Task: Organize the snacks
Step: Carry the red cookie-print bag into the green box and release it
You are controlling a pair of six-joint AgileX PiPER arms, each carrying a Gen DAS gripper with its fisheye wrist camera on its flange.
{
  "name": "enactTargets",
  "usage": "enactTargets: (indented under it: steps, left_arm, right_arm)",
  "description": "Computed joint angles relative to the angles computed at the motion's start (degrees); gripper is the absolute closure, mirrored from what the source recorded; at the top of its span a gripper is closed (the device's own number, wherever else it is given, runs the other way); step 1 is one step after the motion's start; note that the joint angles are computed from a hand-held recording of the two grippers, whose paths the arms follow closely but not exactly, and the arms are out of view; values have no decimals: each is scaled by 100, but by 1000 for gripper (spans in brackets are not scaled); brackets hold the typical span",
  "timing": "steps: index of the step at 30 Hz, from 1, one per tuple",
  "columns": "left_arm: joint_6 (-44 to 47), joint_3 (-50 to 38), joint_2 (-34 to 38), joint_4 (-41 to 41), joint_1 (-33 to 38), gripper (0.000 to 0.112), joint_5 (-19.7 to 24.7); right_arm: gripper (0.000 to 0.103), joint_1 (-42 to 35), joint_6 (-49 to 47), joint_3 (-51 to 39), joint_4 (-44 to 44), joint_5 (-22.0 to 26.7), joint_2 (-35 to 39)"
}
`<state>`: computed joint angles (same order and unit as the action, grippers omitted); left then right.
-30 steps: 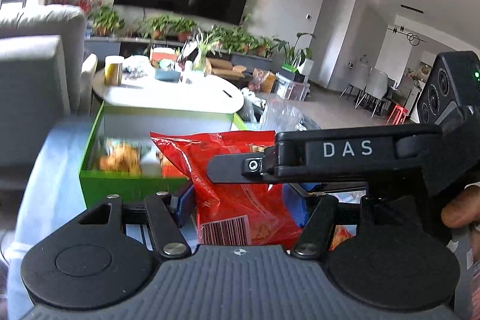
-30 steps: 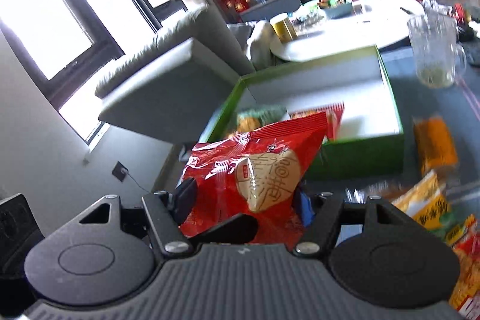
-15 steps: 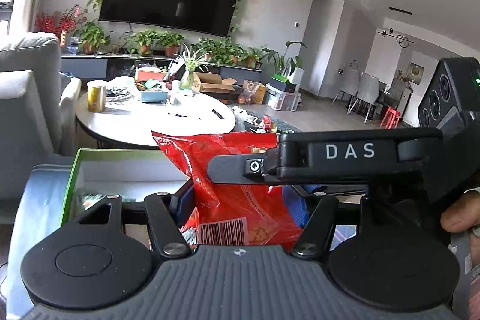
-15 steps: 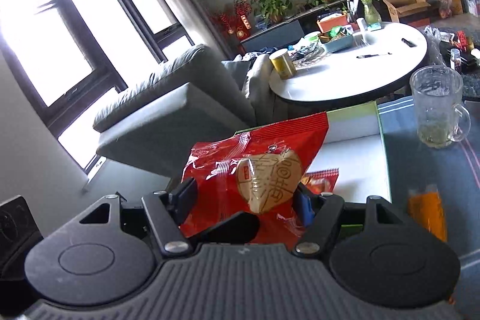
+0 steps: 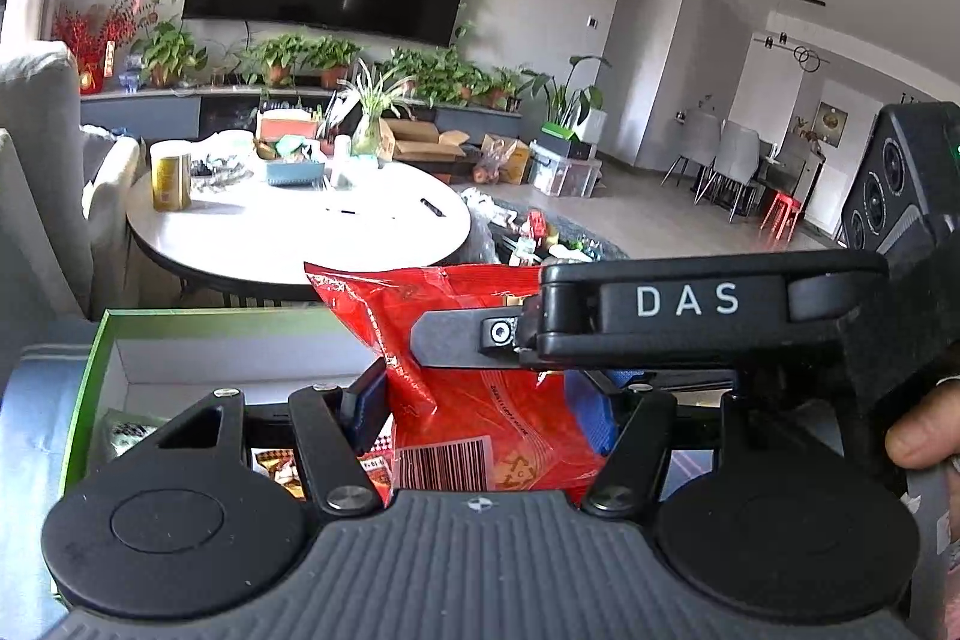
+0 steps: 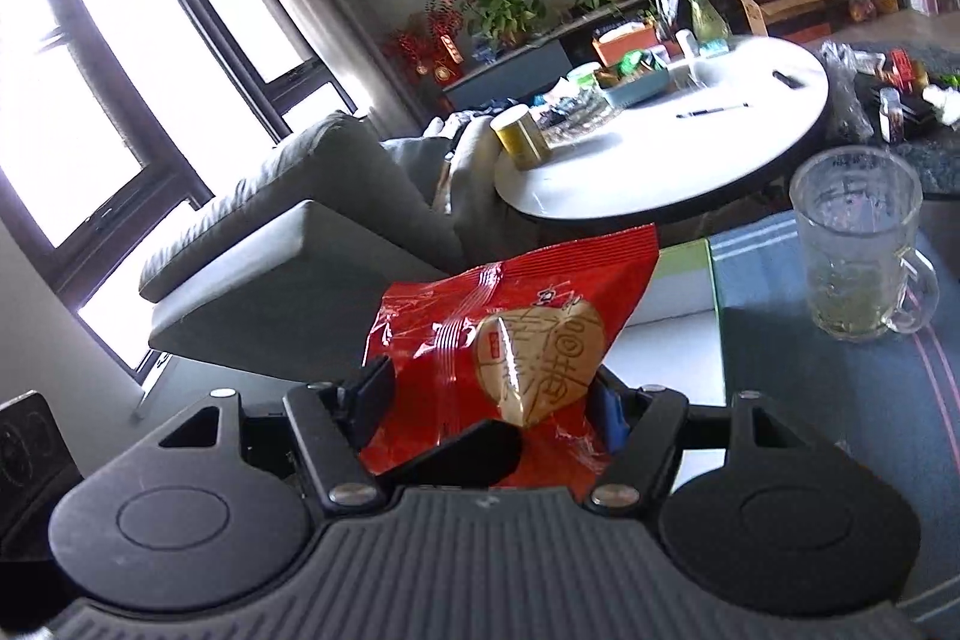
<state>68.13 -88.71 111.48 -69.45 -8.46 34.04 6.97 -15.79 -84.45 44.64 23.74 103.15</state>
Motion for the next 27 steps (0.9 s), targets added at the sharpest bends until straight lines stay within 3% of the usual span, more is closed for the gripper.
enactTargets:
  steps: [11, 16, 27]
  left_arm:
    - [-1264, -918, 718, 1085, -120, 54, 299]
    - [-1840, -931, 755, 1711, -156, 54, 203]
    - [-722, -22, 71, 760, -73, 51, -121]
  right_arm:
    - [36, -177, 475, -236, -281, 287, 414]
    - [36, -212, 856, -264, -525, 244, 490]
    - [31, -52, 746, 35, -590, 99, 81]
